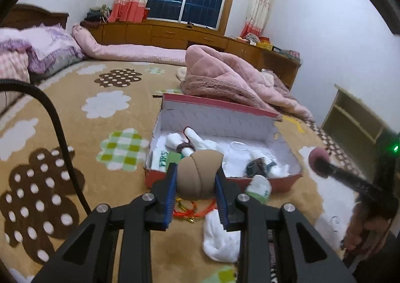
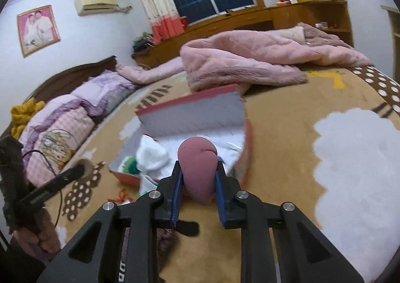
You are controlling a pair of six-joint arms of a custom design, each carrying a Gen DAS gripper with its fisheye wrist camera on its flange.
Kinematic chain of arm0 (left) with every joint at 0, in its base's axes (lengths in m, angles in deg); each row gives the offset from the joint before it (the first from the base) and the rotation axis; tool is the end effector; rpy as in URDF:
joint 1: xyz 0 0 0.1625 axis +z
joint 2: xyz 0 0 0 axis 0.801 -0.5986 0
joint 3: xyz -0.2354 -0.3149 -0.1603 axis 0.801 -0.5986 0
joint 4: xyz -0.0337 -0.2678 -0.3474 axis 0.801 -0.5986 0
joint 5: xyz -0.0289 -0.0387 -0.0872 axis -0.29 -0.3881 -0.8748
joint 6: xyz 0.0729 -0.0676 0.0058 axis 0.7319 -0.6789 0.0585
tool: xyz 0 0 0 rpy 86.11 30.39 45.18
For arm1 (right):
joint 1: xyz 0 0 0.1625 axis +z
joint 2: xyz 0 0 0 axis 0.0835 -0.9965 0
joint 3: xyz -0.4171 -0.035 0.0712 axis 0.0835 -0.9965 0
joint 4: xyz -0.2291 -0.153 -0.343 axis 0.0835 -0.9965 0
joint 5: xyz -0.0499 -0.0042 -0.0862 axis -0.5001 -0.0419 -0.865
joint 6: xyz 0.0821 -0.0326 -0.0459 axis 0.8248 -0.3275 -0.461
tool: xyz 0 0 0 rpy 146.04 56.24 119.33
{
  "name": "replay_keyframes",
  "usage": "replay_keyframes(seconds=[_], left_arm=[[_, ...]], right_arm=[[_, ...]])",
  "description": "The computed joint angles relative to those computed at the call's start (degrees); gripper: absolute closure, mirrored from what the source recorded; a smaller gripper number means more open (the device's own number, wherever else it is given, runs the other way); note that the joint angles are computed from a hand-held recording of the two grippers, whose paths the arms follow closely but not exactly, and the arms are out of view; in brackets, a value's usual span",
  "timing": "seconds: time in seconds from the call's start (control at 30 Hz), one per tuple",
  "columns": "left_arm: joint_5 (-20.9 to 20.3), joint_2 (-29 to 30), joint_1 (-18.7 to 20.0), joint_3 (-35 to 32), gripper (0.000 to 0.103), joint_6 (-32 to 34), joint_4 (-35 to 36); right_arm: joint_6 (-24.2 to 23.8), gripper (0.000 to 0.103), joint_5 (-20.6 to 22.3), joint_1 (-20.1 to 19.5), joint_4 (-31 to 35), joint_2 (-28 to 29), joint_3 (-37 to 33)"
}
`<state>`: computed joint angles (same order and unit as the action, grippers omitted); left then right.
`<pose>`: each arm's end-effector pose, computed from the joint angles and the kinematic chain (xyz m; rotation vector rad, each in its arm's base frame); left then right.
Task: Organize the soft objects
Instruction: 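Carry both sponges over the open shoebox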
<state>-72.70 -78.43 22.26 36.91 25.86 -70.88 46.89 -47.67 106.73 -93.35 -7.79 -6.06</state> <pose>-0.0256 -0.7940 0.4322 0.5691 2.3769 -1.1212 0.3996 -0.7619 0.0263 0.4575 -2.5397 1.1768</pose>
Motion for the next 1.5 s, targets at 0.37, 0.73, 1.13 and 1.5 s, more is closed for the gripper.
replay_keyframes(seconds=[0.37,0.73,1.13,1.5], left_arm=[[-3.2,1.8,1.3,-3.6,0.074,3.4,-0.6],[-2.6,7.1,1.9,-11.4,0.074,3.2,2.8],[-1.9,12.1,2.5,-18.2,0.074,3.4,6.3],[2.5,18.5,2.6,-25.2,0.073,8.0,9.5]], right_arm=[[-11.1,0.077,-0.4,1.1,-3.4,6.8,-8.4],[-12.5,0.075,-1.6,0.2,-0.7,11.0,-15.4],[-11.4,0.072,-2.9,-1.4,7.0,14.3,-22.9],[-13.1,0.069,-4.0,-1.4,10.5,16.9,-27.9]])
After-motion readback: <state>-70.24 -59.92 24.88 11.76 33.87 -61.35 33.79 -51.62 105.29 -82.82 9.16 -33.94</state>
